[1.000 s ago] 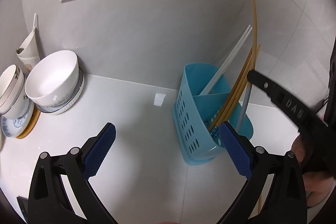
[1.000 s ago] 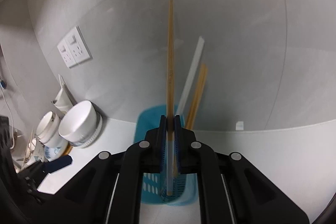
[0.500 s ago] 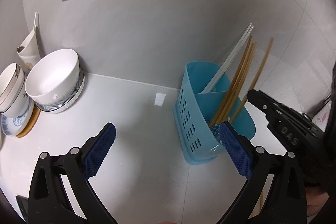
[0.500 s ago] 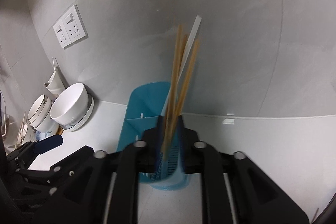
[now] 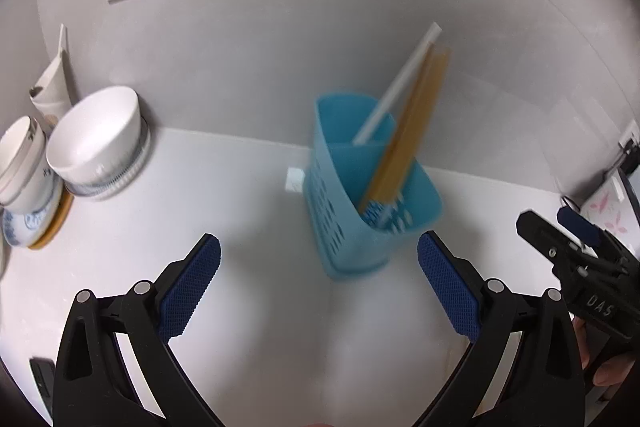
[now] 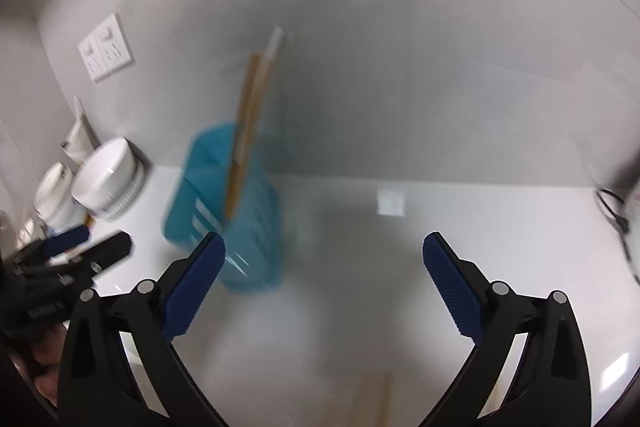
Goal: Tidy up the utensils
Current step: 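Lower the right tool's chopstick into the holder and open the right tool, then move both open tools back down to the chopsticks on the table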
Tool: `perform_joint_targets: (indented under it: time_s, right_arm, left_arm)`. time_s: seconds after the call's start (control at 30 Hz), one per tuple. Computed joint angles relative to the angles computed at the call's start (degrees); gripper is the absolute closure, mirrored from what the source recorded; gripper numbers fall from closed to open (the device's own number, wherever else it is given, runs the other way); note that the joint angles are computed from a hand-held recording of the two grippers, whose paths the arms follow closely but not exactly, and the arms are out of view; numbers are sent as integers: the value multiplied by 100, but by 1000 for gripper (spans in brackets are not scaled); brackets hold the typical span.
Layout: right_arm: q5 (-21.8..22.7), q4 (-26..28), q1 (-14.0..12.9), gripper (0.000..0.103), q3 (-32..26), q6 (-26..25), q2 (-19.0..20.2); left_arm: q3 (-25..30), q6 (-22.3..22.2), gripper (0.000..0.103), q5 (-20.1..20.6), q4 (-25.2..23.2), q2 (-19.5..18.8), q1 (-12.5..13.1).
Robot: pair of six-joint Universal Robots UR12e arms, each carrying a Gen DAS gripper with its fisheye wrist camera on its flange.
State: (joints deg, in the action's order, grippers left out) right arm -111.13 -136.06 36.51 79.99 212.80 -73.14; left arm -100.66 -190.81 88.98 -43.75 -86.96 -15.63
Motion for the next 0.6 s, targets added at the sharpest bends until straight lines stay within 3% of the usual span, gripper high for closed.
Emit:
perform_joint_targets:
  time_s: [0.23,0.6]
  right_arm:
    - [-221,554,12,8,581,435,-497]
    - [40,1221,-56,8,1313,1165,-1081]
  left_arm:
    - [-106,33,6,-166,-429,106,-197]
    - [-262,315,6,-292,-1080,139,-653]
